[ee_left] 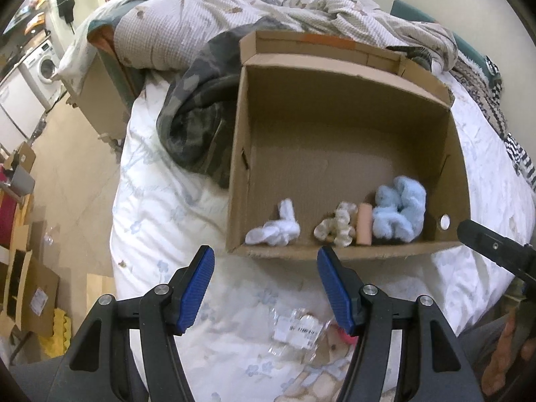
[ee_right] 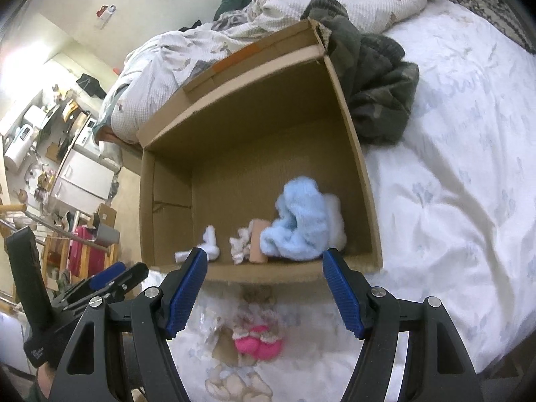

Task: Organize soft objects
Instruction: 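Withdraw both tools from the box toward the pink plush and plastic bag, then grasp the clear labelled plastic bag with the left tool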

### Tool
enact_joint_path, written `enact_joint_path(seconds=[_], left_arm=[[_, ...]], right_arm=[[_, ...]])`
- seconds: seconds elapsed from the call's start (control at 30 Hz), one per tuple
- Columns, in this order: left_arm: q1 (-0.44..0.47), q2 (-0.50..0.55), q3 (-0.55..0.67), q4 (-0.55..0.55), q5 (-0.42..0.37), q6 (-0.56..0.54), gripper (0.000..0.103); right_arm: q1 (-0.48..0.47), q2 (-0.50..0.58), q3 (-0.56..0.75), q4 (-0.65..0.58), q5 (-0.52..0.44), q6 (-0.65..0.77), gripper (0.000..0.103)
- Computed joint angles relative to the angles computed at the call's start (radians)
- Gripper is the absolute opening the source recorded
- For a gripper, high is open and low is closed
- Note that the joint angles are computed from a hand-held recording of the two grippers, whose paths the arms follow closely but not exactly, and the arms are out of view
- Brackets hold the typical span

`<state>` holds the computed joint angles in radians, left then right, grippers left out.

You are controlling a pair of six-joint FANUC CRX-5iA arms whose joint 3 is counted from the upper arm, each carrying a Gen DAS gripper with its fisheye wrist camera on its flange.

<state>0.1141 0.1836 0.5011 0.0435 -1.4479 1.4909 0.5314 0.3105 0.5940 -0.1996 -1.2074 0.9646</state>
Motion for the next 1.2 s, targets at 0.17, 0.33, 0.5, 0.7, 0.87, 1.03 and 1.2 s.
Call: enact_joint_path(seconds=[0.17, 0.33, 0.5, 0.7, 0.87, 1.03, 1.2], left_arm=[[0.0, -0.001, -0.025, -0.042, -0.062, -0.025, 0.061], [0.005, 0.013, -0.069, -0.019, -0.143, -0.062, 0.061], [0.012, 0.029, -0.104, 0.052, -0.162, -0.051, 0.061], [-0.017, 0.057, -0.102, 0.076, -0.186, -0.065, 0.061], [-0.029, 0.089, -0.104, 0.06, -0.206, -0.036, 0.058], [-0.016, 0.106, -0.107, 0.075, -0.195, -0.014, 0.032], [-0.011, 0.114, -0.094, 0.069, -0.2, -0.003, 0.012]], right_arm=[[0.007, -0.001, -0.003, -0.019, -0.041, 0.012, 0.076], [0.02, 0.038, 0.039, -0.016, -0.125, 0.036, 0.076], [0.023, 0.069, 0.069, -0.022, -0.185, 0.029, 0.076], [0.026, 0.079, 0.077, -0.018, -0.2, 0.035, 0.076], [0.019, 0.087, 0.087, -0.028, -0.207, 0.023, 0.076], [0.021, 0.1, 0.103, -0.033, -0.221, 0.033, 0.076], [0.016, 0.115, 0.122, -0.064, -0.241, 0.045, 0.076]])
